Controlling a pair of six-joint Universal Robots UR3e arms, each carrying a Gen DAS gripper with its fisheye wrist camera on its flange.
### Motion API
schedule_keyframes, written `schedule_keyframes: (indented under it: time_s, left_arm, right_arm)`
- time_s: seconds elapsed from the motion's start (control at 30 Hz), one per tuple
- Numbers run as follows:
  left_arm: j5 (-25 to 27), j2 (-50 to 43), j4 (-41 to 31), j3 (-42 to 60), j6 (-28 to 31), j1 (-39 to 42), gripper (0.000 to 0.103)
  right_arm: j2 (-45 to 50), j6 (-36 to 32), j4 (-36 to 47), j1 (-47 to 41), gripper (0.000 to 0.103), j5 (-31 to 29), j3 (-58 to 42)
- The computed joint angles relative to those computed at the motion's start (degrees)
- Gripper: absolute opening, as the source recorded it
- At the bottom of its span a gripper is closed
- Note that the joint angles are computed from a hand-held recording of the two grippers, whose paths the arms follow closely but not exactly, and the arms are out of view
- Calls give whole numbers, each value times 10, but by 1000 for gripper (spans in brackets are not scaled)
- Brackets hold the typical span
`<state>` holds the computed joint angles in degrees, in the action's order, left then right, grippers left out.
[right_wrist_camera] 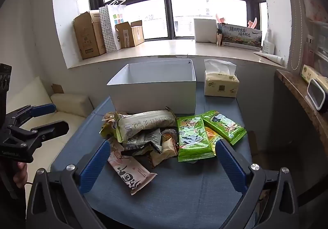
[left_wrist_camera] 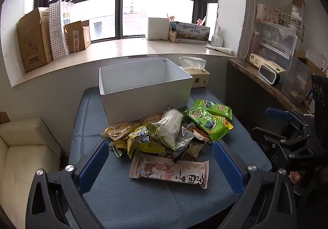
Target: Organize snacks
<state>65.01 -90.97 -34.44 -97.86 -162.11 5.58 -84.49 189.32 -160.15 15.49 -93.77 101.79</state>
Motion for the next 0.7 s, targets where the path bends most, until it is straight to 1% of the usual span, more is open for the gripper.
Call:
schedule_keyframes:
  time_s: [0.07,0.17,0.23,0.3,0.37,0.5,0.7]
  left_arm:
    - [-10,0,-9,2,0,4,103]
    - [-12,7,-14,-2,1,7,103]
    - [-8,-1,-10,3,-1,4,103]
    - [-7,-2,-16,8,-2,1,103]
    - [-11,4,-18,5,0,4,103]
    - [-6,-2,-15,6,-1,-1,103]
    - [-8,2,-15,3,0,0,103]
  right_arm:
    - [-5,9,16,-6,103,16,-5]
    - [-6,3,18,-8,103,17,-8]
    - [-6,-2,-6,-16,103,27,16]
    - [-5,2,-3,-7,103,15,12]
    - [-9,0,10,-14,103,23,7]
    - [-6,2,7,-4,103,11,6]
    - [-6,1,6,-5,103,12,8]
